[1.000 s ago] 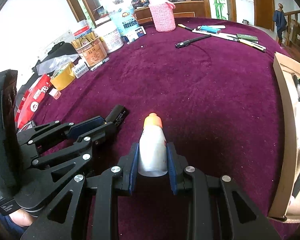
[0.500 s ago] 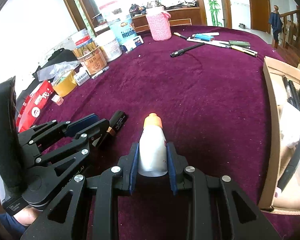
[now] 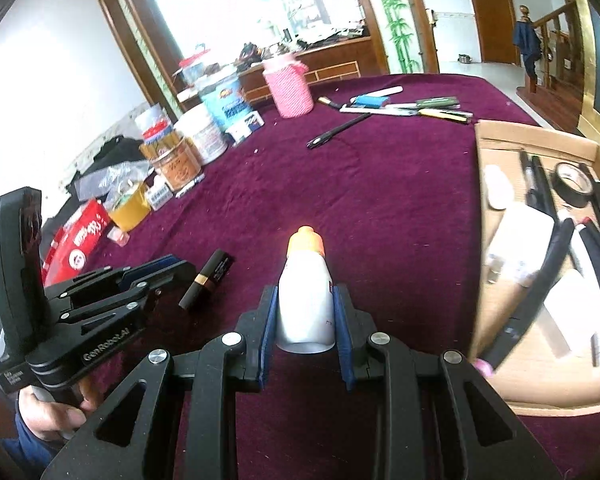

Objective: Organize rigid objects
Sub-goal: 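Carry the glue bottle into the box and open the right gripper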

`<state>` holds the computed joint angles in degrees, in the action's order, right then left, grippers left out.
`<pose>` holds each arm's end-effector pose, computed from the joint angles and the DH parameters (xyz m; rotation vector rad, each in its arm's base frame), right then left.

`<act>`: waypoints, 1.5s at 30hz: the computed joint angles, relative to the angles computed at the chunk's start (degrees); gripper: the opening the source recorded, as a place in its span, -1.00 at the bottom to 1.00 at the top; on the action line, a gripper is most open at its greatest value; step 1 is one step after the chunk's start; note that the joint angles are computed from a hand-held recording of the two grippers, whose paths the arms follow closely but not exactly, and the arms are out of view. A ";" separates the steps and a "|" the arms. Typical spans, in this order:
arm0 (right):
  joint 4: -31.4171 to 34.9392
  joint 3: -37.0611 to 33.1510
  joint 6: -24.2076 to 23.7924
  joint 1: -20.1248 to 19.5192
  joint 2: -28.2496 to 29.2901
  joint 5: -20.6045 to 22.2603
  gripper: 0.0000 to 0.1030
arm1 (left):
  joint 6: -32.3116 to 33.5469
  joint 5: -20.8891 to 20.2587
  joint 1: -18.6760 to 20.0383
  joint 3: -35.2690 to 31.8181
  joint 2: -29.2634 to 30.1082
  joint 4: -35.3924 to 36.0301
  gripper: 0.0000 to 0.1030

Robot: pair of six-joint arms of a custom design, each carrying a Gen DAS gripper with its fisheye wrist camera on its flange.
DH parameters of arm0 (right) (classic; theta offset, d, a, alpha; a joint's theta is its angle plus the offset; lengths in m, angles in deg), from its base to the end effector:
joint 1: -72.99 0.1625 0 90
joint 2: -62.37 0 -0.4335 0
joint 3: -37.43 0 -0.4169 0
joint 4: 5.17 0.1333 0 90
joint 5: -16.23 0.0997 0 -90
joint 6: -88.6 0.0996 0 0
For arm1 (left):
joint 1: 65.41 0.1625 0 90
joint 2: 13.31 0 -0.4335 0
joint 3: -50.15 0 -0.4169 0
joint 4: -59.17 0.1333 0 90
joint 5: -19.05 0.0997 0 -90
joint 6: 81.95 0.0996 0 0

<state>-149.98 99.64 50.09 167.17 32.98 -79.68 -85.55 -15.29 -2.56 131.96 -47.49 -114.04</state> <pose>0.1852 -0.8464 0.0947 1.0250 -2.7026 0.4925 -0.1520 -0.7687 0.1103 0.0831 2.2033 -0.9768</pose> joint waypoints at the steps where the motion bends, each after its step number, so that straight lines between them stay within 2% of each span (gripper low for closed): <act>1: -0.14 0.11 0.14 -0.25 -0.31 0.48 -0.54 | -0.15 -0.18 -0.17 -0.06 0.02 0.25 -0.70; 6: -1.15 0.11 1.66 -1.83 -1.84 3.00 -0.54 | 0.86 -1.90 -1.69 -2.77 1.39 1.95 -0.70; 13: -2.79 -1.39 5.38 -4.51 -3.43 5.30 -0.53 | 4.73 -5.79 -3.68 -11.51 6.23 6.23 -0.70; 19: -6.09 -2.96 7.72 -6.39 -4.37 4.28 -0.53 | 9.03 -11.43 -4.44 -23.36 13.87 10.48 -0.70; 22: -6.60 -3.89 8.34 -7.03 -4.43 3.10 -0.53 | 8.48 -15.59 -3.94 -30.71 18.26 15.65 -0.70; 26: -5.59 -6.22 9.12 -7.80 -3.76 1.29 -0.53 | 7.11 -18.73 -3.25 -38.42 22.93 20.79 -0.70; 34: -4.10 -9.49 8.90 -8.38 -2.47 -1.25 -0.53 | 5.07 -20.18 -2.46 -50.41 30.08 29.50 -0.70; 45: -4.15 -11.07 7.00 -7.85 -0.89 -3.53 -0.53 | 4.45 -19.20 -2.47 -53.85 32.03 32.84 -0.71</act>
